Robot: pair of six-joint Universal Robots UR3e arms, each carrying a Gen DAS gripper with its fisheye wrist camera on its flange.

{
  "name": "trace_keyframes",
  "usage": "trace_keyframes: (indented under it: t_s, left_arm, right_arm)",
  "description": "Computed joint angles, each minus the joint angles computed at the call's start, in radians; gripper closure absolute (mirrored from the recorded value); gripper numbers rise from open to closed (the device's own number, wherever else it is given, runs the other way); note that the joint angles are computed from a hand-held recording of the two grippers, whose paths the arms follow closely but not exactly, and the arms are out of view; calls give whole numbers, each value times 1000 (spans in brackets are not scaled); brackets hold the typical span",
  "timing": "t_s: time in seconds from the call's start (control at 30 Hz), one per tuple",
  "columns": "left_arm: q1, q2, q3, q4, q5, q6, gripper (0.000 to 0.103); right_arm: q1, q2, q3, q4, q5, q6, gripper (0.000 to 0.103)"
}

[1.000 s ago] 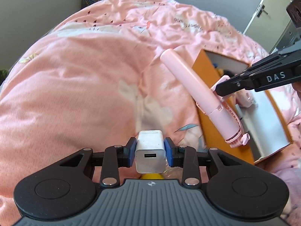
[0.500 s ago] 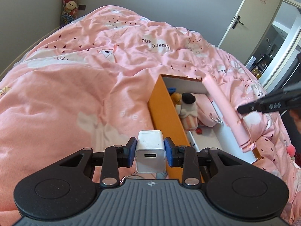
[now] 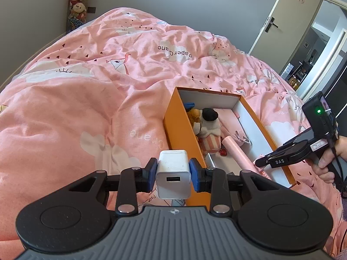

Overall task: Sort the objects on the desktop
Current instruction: 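Grasp the white charger with the left gripper while the right lifts the pink tube, then lower the pink tube and white charger into the box and open both grippers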

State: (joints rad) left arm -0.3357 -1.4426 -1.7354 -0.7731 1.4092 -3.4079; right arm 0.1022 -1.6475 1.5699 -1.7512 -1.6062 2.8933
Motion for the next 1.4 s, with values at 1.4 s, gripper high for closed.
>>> trace_keyframes:
  t_s: [1.4]
  left_arm:
    - [-236,-643,831,-297,62,104,66]
  right_arm:
    - [-179,-152,268,-332,250,-109,68]
